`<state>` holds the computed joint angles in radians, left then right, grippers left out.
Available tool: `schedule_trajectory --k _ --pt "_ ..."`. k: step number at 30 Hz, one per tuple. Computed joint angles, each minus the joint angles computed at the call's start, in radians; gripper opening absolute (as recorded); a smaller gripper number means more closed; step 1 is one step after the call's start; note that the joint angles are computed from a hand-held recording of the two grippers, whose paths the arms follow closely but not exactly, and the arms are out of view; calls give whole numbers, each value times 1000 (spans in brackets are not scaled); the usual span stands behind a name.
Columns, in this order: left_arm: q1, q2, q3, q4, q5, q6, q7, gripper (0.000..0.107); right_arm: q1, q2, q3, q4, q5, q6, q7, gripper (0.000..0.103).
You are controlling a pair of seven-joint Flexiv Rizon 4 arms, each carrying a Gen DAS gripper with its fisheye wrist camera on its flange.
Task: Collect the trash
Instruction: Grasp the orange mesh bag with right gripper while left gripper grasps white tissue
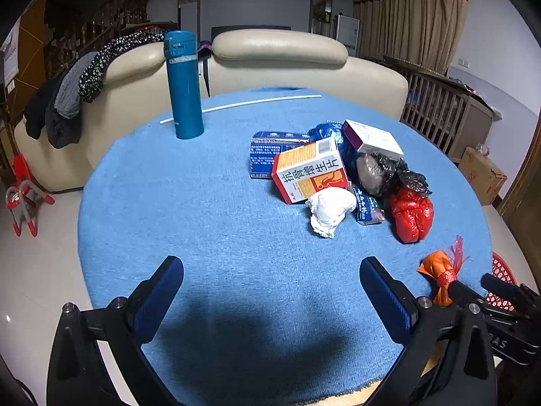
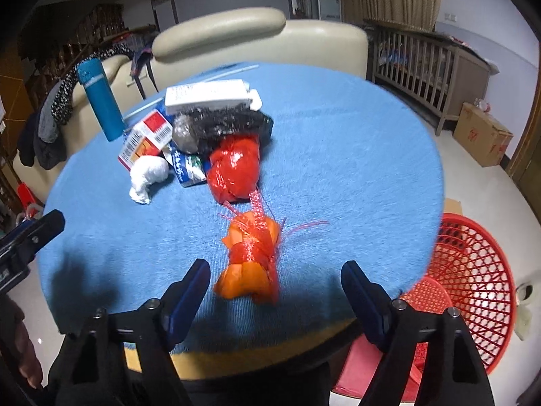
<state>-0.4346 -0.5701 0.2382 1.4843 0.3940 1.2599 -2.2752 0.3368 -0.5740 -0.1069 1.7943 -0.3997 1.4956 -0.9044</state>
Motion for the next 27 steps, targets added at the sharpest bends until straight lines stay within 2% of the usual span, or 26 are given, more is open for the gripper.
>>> schedule_trajectory --k 2,3,4,6,8,13,19,20,21,22,27 --pt "9 -19 -11 -24 -5 -3 20 103 -24 -25 35 -38 7 -24 -24 75" --pt "17 -30 -23 -39 -15 -7 36 103 -31 -33 47 -54 11 -38 -34 70" --pt "26 -42 -36 -55 -29 -10 56 103 -42 -45 65 -74 16 -60 -47 58" --pt "39 -69 -57 -95 -54 -30 104 103 -87 -71 137 -121 68 -105 -109 49" --pt "49 -114 -73 -157 -80 -46 151 103 -87 -74 139 -125 63 -99 -113 40" --pt "74 -230 -113 -331 -179 -161 252 103 -106 -79 168 -133 107 -90 -157 36" --pt "91 -313 -140 -456 -245 -280 337 101 -134 -81 208 -139 159 -86 -207 36" --pt "100 -318 -151 -459 -260 -285 348 86 -137 -81 212 -139 167 -83 -213 36" --pt "116 -323 -173 -461 -284 -299 375 46 -141 -83 217 -143 170 -87 -224 35" --pt "127 -328 -191 -469 -309 -324 399 40 -143 -83 220 -144 177 -86 -230 35" --pt "123 -276 -187 -371 -324 -242 419 38 -147 -75 230 -134 205 -79 -249 35"
